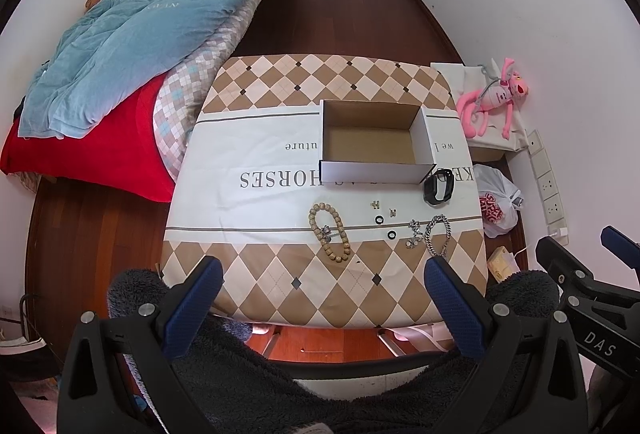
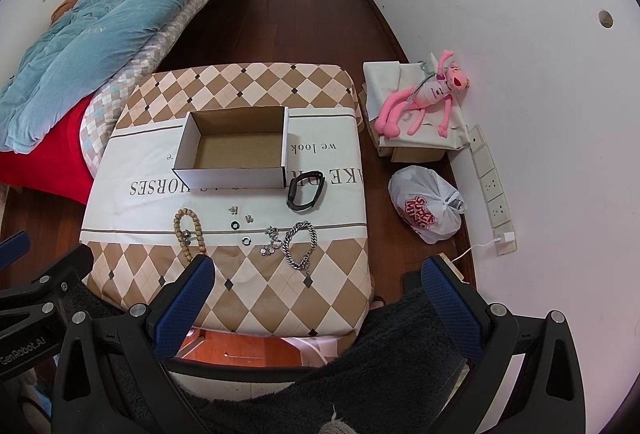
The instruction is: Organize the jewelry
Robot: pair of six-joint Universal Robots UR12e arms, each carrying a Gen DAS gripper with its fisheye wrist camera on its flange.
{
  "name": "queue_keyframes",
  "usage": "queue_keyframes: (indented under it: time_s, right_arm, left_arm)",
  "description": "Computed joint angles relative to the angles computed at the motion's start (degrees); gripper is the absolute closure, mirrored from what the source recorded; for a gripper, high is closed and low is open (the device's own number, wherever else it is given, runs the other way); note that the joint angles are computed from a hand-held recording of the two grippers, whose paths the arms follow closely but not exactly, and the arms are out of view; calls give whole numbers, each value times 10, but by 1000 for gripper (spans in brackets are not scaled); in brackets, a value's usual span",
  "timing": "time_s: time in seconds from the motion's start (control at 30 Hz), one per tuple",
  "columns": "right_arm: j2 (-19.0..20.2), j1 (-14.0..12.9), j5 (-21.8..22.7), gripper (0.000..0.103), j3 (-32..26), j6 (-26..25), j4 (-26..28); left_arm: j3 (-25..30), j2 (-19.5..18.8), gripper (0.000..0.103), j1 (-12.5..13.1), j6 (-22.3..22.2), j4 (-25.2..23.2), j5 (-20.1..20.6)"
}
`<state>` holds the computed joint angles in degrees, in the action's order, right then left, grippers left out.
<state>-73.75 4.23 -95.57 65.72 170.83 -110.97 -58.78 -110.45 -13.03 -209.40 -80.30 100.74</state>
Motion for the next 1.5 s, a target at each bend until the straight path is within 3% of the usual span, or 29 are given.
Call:
queue_keyframes:
  time_s: [1.17, 1.2, 1.5]
  right_arm:
    - [-3, -2, 1, 0, -2, -1, -5]
    - [5, 1, 0, 0, -23, 1, 8]
    - [6, 0, 2, 0, -28, 1, 13]
  left_arm:
    - [10, -1, 0, -3, 4, 7, 7]
    - [11, -1, 0, -4, 4, 7, 7]
    - [11, -1, 0, -4, 3, 5, 6]
